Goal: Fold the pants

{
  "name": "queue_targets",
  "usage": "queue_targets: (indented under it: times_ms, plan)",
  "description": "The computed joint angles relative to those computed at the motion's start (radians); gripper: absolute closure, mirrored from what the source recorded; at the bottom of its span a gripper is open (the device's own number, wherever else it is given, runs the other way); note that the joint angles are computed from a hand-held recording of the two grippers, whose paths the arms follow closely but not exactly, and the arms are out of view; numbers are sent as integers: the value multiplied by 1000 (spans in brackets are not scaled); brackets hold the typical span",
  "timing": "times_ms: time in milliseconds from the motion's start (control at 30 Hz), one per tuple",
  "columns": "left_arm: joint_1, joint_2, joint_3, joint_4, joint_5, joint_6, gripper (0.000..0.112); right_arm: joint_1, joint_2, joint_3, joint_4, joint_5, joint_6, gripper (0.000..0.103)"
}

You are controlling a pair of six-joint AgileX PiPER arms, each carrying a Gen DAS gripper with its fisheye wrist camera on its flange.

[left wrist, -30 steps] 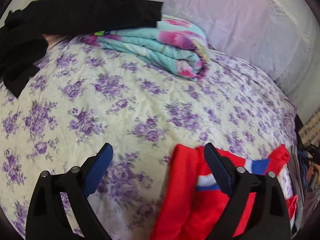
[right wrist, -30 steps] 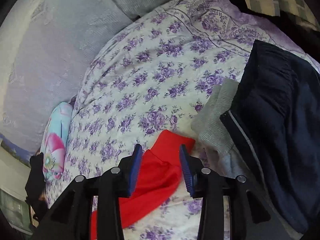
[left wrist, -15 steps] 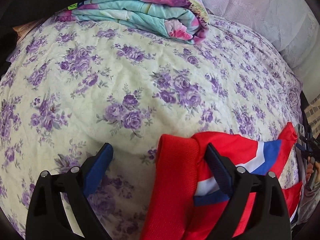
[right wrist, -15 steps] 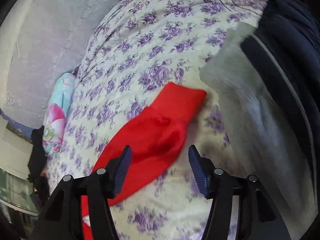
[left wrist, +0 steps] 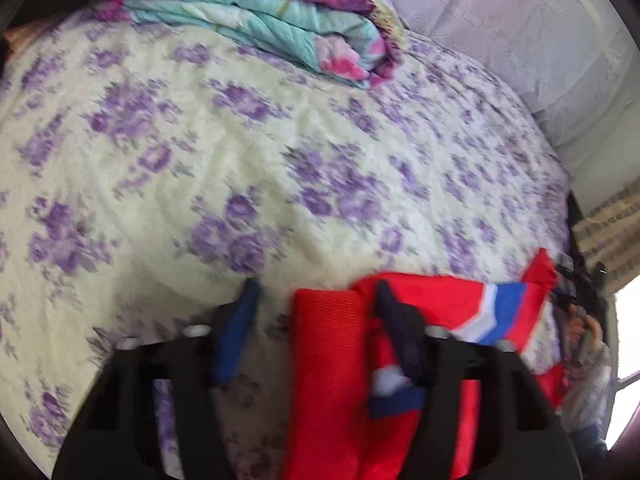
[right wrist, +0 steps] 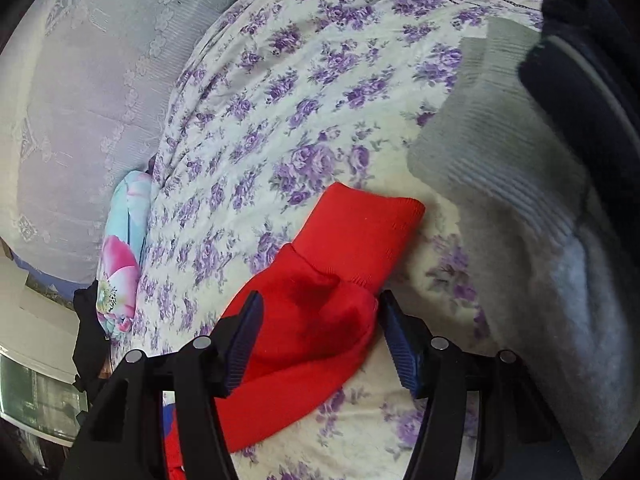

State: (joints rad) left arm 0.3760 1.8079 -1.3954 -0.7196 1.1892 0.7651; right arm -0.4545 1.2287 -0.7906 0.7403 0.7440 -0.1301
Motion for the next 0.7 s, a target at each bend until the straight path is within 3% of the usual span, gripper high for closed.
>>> queue_targets:
  times_ms: [133, 233, 267, 300, 333, 400, 567, 600, 633, 667, 700]
  plan:
    - [3, -43, 39, 4, 19, 4, 74, -9, 9, 9, 38, -20, -51, 67]
    - [24, -73, 56, -19, 8, -8, 79, -63, -3, 32, 111, -6, -115, 91]
    - [34, -75, 43, -36, 9, -21, 82, -87, -14, 41, 142, 10, -138, 92]
    - [39, -78, 34, -47, 6, -25, 101, -110, -29, 46, 161, 31, -153, 92]
    - [35, -88, 15, -42, -17, -39, 101, -115, -60, 44, 143, 36, -138, 93]
    - [33, -71, -49, -75, 10, -55, 101, -124, -114, 40, 125, 60, -117, 93]
    - [3, -148, 3, -77, -117, -4, 101, -172, -338, 27, 69, 212, -69, 93]
    - [14, -154, 18, -94, -130, 10, 101, -183, -370, 16, 25, 263, -56, 88]
    - [23, -156, 30, -103, -148, 16, 101, -199, -371, 9, -14, 314, -56, 76]
    - [33, -147, 35, -105, -165, 10, 101, -203, -372, 17, -91, 335, -20, 51]
    - [40, -127, 24, -96, -166, -9, 101, -196, -403, 37, -185, 317, 56, 46]
